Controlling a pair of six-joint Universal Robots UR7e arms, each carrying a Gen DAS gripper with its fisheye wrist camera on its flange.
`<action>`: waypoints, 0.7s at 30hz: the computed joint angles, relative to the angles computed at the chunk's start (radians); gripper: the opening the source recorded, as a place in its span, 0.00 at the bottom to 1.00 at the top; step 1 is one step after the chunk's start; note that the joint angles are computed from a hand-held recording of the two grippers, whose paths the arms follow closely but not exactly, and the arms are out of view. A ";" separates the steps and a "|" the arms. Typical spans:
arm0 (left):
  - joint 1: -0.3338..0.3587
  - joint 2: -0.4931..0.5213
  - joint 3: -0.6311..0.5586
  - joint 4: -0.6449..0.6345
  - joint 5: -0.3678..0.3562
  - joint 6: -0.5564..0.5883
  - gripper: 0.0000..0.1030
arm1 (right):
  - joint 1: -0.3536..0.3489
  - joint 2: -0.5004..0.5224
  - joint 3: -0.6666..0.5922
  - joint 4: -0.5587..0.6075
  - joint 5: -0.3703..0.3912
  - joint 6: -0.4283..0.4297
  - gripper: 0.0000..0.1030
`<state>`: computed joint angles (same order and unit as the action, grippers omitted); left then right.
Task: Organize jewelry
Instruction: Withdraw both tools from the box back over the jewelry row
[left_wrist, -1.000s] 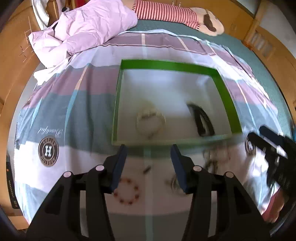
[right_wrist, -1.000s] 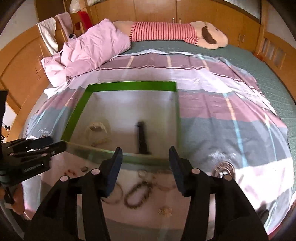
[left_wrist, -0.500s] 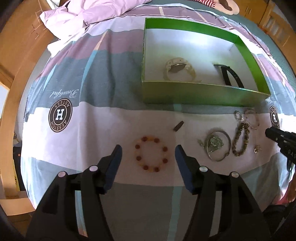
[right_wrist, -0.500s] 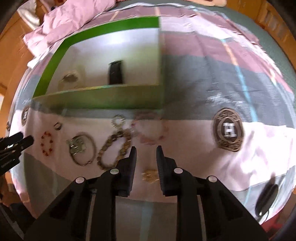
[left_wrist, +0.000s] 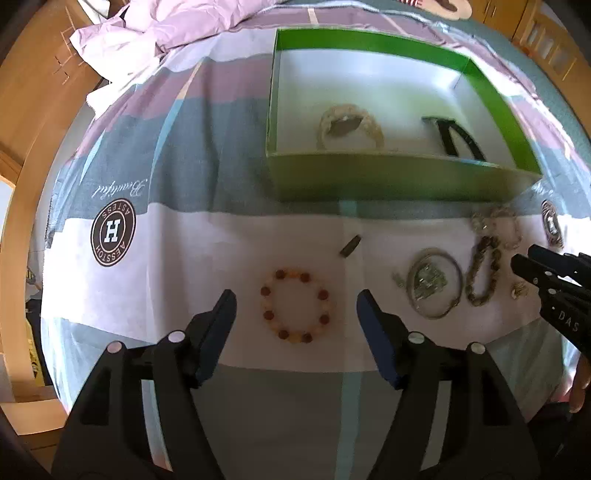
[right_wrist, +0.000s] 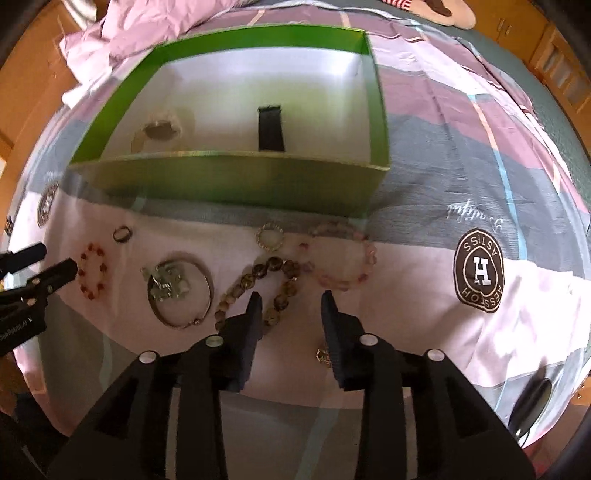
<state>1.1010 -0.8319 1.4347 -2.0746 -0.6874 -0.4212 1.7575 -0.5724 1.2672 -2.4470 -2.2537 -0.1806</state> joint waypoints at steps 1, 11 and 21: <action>-0.002 -0.002 0.006 -0.017 -0.003 0.006 0.69 | -0.002 -0.003 0.001 -0.001 0.006 0.006 0.44; 0.036 0.025 -0.062 0.124 -0.057 -0.095 0.71 | -0.007 0.034 -0.029 0.051 -0.035 0.008 0.44; 0.084 0.044 -0.116 0.202 -0.117 -0.180 0.47 | -0.012 0.061 -0.055 0.067 -0.059 0.008 0.28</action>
